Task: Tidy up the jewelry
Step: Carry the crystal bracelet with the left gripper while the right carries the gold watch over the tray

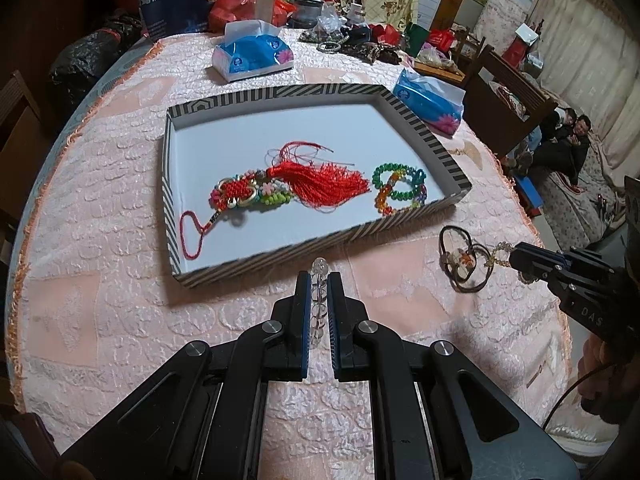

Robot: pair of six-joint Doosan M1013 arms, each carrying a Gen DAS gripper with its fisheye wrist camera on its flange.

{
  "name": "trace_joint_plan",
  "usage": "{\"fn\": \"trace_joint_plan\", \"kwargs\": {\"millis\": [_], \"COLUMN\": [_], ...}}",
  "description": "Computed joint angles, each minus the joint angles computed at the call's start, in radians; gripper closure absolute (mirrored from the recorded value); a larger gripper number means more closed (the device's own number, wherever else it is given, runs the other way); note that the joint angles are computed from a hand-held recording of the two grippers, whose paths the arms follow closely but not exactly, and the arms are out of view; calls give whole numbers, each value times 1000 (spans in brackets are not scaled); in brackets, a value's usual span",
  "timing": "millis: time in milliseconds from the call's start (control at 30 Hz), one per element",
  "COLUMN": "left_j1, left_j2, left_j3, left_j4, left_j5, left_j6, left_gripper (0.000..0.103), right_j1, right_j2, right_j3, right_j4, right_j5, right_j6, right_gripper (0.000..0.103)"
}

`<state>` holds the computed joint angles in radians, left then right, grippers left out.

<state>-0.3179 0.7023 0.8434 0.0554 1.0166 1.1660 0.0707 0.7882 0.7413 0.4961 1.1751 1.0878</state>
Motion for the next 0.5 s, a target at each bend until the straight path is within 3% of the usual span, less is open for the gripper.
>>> {"fn": "trace_joint_plan", "kwargs": {"millis": [333,500], "left_j1": [23,38], "left_j2": [68,135], "left_j3": [-157,-284], "left_j4": [24,22], "left_j5": [20,63], "left_j6": [-36,-37], "left_gripper": [97,97], "right_j1": [-2,1], "right_j2": [107,239], "right_j3": [-209,-470], "right_j4": [40,62], "right_j5": [76,188], "right_j6": [80,160], "right_gripper": [94,94]}}
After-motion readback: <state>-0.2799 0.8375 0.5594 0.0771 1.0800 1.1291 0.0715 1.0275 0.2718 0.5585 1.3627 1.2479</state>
